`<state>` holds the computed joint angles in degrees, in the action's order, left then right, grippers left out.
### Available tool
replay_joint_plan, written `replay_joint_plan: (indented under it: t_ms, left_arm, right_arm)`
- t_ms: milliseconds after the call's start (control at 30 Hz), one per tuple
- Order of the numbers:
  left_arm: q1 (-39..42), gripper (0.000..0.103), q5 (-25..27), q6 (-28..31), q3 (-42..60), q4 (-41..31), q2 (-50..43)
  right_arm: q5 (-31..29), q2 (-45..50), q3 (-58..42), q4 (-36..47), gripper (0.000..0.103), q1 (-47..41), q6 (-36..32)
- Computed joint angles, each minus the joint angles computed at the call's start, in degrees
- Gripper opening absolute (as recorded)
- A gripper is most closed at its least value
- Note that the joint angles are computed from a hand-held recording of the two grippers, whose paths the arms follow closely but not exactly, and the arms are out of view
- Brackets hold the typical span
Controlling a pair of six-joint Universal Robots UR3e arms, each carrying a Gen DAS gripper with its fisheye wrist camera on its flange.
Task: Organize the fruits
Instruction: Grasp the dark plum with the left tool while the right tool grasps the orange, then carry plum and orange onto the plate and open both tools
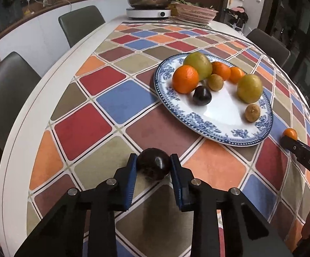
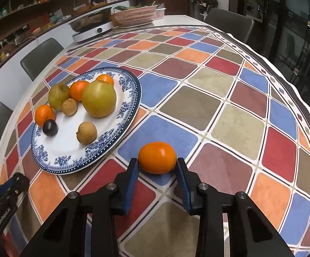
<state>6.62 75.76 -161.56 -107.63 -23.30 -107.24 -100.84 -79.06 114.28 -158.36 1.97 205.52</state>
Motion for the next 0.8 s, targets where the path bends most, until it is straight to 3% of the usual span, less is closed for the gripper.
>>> replay_joint_plan:
  t_ms: [400, 800]
  left_arm:
    - [1.95, 0.030, -3.51, 1.55, -7.00, 1.24, 9.83]
    - [5.23, 0.030, -9.30, 2.97, -10.85, -2.69, 21.34]
  right_arm:
    - [2.31, -7.21, 4.94, -2.80, 0.036, 0.20, -2.76]
    - [5.72, -15.43, 7.11, -2.48, 0.036, 1.11, -6.19]
